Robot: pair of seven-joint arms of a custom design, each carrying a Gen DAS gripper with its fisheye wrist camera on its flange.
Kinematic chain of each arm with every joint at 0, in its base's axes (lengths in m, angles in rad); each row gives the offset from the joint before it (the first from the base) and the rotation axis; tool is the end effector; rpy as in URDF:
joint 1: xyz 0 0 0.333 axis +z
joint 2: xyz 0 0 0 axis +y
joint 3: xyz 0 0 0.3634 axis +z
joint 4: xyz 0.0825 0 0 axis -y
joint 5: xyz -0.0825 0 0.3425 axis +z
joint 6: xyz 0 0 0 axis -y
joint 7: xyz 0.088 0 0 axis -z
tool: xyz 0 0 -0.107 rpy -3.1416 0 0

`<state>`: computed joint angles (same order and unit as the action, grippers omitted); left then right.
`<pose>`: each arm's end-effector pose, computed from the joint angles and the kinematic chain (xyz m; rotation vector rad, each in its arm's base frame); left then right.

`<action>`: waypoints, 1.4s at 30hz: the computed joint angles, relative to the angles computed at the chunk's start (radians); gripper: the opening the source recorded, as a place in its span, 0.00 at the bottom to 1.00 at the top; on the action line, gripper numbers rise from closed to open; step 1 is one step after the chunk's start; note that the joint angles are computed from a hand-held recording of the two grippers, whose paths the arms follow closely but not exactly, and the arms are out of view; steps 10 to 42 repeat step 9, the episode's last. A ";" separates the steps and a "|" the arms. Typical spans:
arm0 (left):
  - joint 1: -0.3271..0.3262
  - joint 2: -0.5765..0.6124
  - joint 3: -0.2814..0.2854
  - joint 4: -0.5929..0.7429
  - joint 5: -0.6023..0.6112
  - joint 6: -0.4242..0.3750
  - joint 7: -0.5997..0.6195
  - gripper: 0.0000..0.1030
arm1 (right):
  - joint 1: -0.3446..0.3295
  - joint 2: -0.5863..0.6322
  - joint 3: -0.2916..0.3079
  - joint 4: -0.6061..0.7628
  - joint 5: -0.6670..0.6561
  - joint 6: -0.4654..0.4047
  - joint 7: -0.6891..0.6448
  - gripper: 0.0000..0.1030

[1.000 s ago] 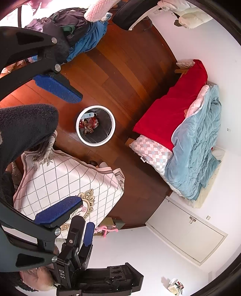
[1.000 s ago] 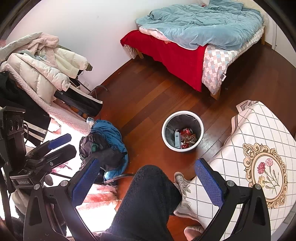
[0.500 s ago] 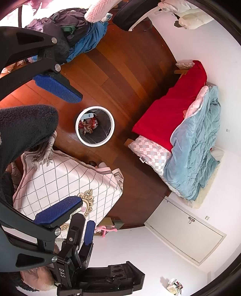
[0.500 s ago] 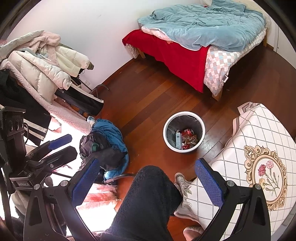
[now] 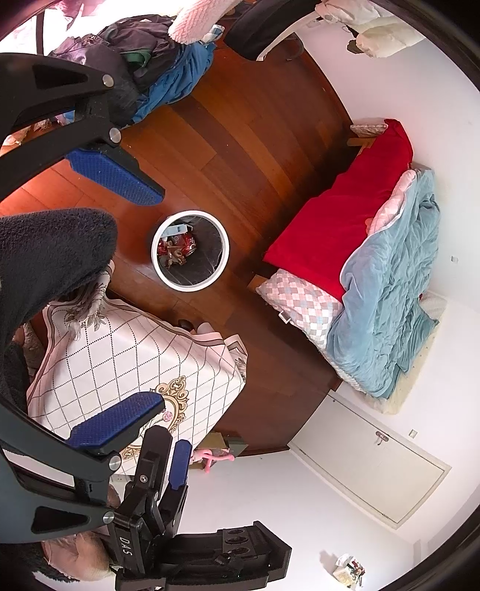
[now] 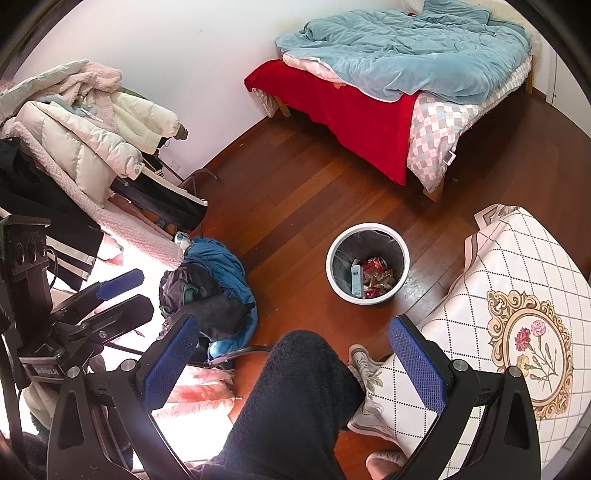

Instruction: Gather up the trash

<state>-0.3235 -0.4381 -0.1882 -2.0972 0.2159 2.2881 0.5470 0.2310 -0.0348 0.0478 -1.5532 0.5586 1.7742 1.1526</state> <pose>0.3452 -0.2147 0.7113 -2.2762 1.4867 -0.8608 0.4861 0.1878 0.7312 -2.2848 1.1281 0.2333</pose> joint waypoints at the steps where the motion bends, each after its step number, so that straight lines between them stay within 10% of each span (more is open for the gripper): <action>1: 0.000 0.000 0.000 -0.001 0.000 0.001 -0.001 1.00 | 0.001 0.001 0.001 0.004 -0.001 -0.002 0.002 1.00; 42: 0.000 -0.003 0.002 -0.008 -0.003 0.012 -0.003 1.00 | 0.003 0.002 0.001 0.009 -0.001 -0.007 0.004 1.00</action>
